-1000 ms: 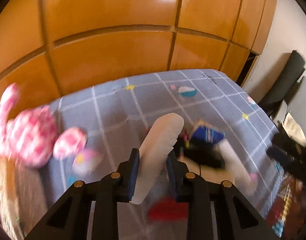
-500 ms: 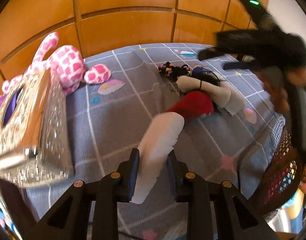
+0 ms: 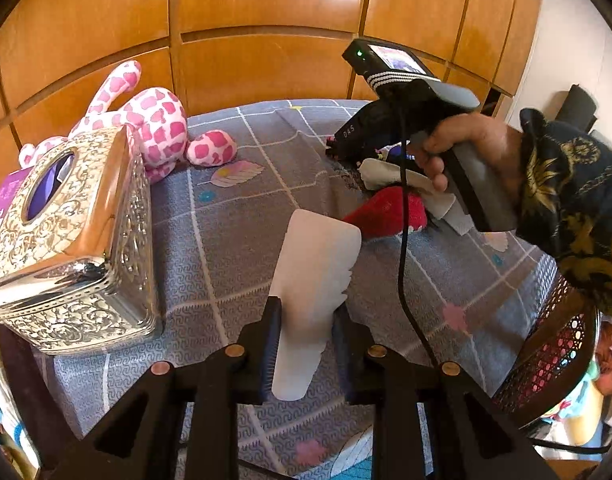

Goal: Organize soft objects
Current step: 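Grasp the white sock with the left gripper while the right grasps the black hair piece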

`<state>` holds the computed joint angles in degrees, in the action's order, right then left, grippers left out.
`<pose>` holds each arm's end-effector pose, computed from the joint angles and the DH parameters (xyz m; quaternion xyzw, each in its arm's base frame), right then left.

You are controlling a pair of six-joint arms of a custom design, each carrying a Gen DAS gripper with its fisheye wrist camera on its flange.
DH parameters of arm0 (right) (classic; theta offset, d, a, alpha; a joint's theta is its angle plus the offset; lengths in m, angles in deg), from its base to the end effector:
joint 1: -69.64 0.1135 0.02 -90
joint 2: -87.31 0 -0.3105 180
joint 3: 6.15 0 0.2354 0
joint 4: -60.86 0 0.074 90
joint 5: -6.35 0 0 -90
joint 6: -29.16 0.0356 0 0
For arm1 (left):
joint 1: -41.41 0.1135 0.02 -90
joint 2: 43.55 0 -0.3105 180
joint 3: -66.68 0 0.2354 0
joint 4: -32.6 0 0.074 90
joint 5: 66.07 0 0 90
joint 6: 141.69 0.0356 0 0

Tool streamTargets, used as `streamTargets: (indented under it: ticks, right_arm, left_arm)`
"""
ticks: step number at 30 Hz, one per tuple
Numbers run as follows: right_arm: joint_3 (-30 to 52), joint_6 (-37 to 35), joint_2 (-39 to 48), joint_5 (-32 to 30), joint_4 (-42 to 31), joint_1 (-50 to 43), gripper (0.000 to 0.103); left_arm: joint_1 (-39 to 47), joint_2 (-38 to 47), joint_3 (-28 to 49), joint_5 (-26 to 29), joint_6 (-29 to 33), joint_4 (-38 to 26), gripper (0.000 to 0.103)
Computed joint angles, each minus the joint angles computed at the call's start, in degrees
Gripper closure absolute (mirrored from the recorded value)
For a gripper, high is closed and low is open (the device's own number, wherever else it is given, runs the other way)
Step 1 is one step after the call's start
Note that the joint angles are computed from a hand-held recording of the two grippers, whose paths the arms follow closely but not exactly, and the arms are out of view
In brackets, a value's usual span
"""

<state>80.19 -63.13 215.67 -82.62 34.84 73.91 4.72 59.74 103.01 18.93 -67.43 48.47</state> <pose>0.4274 0.0313 0.0978 -0.0545 0.9801 -0.0055 0.1906 0.2041 -0.1482 0.1139 0.1570 0.9289 -0.1101 0.3167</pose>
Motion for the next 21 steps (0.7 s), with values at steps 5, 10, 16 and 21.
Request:
streamTargets:
  ticks: [5, 10, 16, 21]
  right_arm:
    - [-2.10, 0.67, 0.90, -3.09, 4.70, -2.13, 0.067]
    - [-4.41, 0.80, 1.30, -3.71, 7.95, -4.27, 0.069]
    - [-4.67, 1.31, 1.31, -4.22, 8.75, -5.38, 0.070]
    - [-3.79, 1.49, 1.83, -3.07, 8.63, -4.85, 0.070]
  left_arm:
    - [0.10, 0.74, 0.58, 0.25, -0.68, 0.24, 0.079]
    - [-0.47, 1.56, 1.23, -0.58, -1.40, 0.06, 0.079]
    - [-1.80, 2.14, 1.59, -2.92, -2.37, -0.22, 0.079]
    - [-2.75, 1.94, 1.56, -4.07, -1.98, -0.52, 0.080]
